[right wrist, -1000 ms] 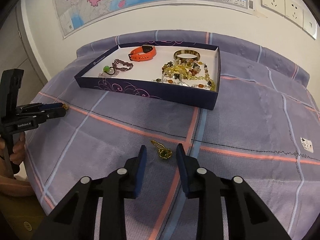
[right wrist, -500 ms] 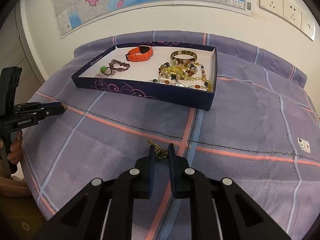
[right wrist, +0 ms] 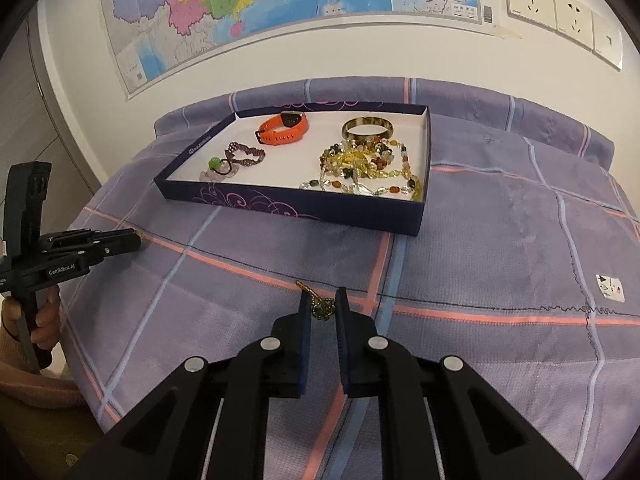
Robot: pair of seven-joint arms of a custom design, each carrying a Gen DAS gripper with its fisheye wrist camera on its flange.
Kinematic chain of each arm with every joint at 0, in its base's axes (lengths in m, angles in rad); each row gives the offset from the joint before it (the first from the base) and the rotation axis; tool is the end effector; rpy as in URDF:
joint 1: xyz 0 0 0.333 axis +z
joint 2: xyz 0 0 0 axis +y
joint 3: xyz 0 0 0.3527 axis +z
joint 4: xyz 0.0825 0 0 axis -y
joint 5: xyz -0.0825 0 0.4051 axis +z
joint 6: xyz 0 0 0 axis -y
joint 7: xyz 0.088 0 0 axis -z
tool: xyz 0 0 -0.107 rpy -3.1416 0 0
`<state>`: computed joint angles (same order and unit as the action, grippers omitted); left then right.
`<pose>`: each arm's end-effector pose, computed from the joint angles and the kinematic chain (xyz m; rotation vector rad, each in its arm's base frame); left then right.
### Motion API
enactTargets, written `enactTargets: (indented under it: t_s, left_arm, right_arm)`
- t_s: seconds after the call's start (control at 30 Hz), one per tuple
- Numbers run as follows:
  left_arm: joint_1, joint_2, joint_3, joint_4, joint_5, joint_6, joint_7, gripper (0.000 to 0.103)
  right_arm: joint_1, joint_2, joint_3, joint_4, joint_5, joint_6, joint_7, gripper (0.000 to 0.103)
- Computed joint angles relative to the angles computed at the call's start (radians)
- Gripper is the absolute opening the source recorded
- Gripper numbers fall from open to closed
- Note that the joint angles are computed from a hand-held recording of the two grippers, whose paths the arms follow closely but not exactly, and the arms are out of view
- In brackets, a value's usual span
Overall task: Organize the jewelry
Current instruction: 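Grasp the yellow pendant with the left gripper while the right grasps the gold green-stone pendant, then carry both pendants up and over the box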
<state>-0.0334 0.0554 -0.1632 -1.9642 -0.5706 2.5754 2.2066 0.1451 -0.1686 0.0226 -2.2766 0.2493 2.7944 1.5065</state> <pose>0.6226 -0.1127 0.5327 -1.4962 2.3310 -0.9480 0.5417 0.0807 0.5299 -1.7883 1.7379 -0.4413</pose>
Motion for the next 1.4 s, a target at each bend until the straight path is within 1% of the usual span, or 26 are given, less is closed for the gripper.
enactTargets:
  t_s: [0.03, 0.6, 1.1, 1.4]
  left_arm:
    - [0.000, -0.002, -0.001, 0.001, -0.005, -0.001, 0.003, 0.020]
    - [-0.014, -0.017, 0.000, 0.016, -0.080, -0.002, 0.067, 0.020]
    - [-0.024, -0.005, -0.010, 0.046, -0.110, -0.004, 0.097, 0.020]
    - [-0.027, 0.011, -0.020, 0.071, -0.098, -0.004, 0.098, 0.020]
  right_arm:
    - [0.008, 0.000, -0.006, 0.002, 0.021, 0.001, -0.016, 0.010]
    - [0.022, 0.004, -0.012, 0.018, 0.090, 0.021, -0.068, 0.010]
    - [0.028, 0.007, -0.018, 0.029, 0.142, 0.027, -0.110, 0.010]
    - [0.032, 0.018, -0.019, 0.047, 0.161, 0.026, -0.135, 0.010]
